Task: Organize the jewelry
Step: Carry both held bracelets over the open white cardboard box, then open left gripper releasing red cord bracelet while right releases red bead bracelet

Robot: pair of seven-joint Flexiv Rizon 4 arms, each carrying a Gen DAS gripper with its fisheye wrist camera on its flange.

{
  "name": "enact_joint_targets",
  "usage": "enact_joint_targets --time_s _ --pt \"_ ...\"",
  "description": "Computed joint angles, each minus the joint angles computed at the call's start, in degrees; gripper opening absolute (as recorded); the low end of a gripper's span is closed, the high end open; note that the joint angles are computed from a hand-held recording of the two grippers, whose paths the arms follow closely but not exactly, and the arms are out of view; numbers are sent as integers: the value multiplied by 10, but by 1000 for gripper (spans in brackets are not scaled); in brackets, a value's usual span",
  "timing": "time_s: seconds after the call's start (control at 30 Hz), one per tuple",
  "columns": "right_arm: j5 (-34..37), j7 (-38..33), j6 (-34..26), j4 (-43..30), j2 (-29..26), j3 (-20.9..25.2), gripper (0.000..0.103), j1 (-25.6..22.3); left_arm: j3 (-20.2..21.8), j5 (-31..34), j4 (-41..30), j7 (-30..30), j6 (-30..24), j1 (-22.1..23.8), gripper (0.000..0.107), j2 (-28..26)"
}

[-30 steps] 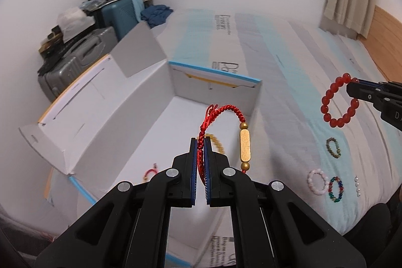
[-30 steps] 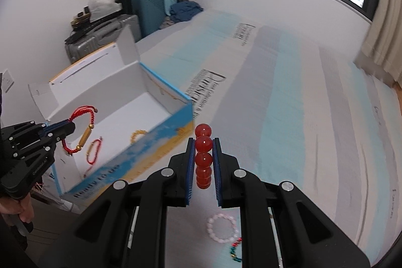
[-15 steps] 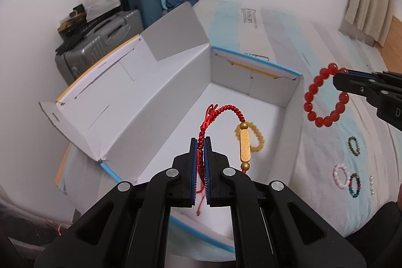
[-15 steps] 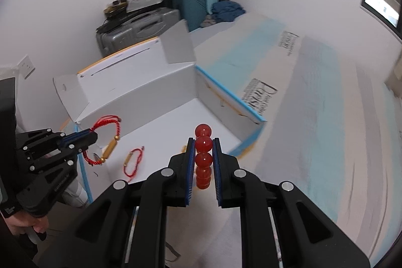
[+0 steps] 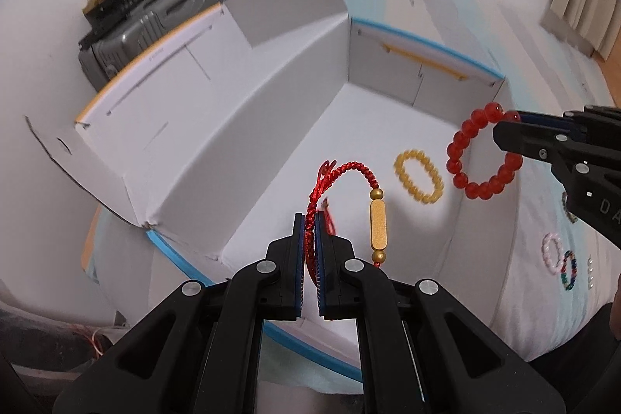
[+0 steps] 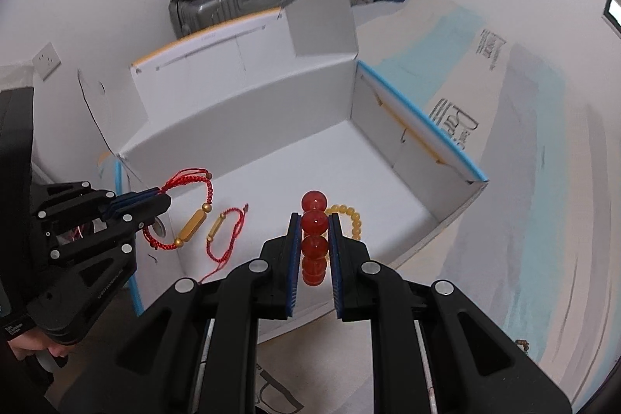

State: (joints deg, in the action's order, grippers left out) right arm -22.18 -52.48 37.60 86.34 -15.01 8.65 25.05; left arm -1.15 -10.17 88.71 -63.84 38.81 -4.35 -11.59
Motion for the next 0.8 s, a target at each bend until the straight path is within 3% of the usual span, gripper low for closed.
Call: enact_joint_targets --time_s 0.37,0.8 --pt "101 -68 -73 -83 -72 7 13 -10 2 48 -64 -16 -99 -6 4 -53" --pt "114 -90 -135 -134 -119 -3 13 -3 14 152 -142 -26 -165 -41 4 -112"
